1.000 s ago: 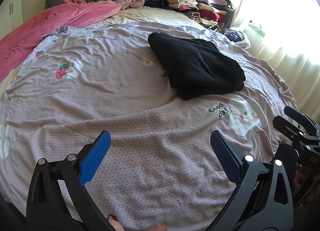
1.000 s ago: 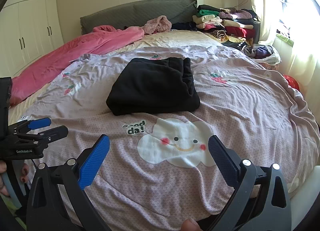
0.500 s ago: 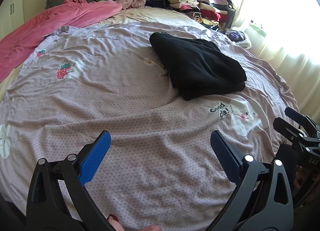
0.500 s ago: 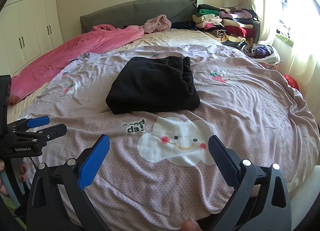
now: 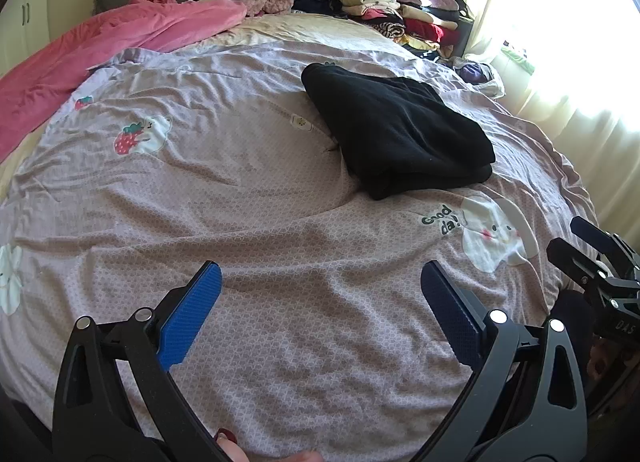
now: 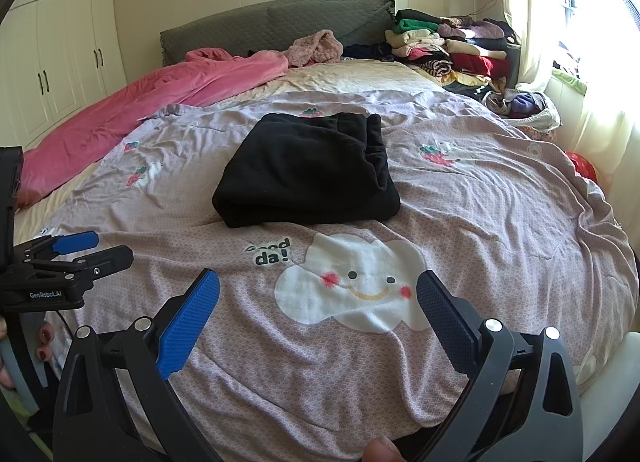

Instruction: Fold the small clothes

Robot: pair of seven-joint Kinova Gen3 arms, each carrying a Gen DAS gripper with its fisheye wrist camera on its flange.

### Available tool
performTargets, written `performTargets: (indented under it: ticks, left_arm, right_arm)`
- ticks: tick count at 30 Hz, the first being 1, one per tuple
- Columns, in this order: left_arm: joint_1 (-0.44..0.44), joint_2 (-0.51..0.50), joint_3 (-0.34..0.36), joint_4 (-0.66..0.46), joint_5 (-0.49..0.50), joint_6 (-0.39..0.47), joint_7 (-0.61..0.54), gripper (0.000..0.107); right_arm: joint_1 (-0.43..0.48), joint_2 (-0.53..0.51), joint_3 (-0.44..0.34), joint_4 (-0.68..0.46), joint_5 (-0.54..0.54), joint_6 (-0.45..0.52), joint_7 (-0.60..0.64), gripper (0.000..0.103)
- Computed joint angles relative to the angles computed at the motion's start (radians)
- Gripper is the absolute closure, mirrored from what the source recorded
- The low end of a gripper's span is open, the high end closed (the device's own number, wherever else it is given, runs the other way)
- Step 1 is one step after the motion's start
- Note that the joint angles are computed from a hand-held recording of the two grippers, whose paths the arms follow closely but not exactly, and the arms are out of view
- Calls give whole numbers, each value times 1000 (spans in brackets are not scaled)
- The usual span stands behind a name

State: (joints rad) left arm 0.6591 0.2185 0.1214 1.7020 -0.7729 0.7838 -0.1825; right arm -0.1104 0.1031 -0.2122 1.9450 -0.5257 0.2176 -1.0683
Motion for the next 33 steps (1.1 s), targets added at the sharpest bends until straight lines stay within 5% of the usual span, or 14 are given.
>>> performTargets:
  ticks: [33]
  left_arm:
    - [0, -2, 6, 4, 7, 8, 8, 14]
  right_arm:
    - [-10, -4, 9, 2, 19, -1, -18, 5]
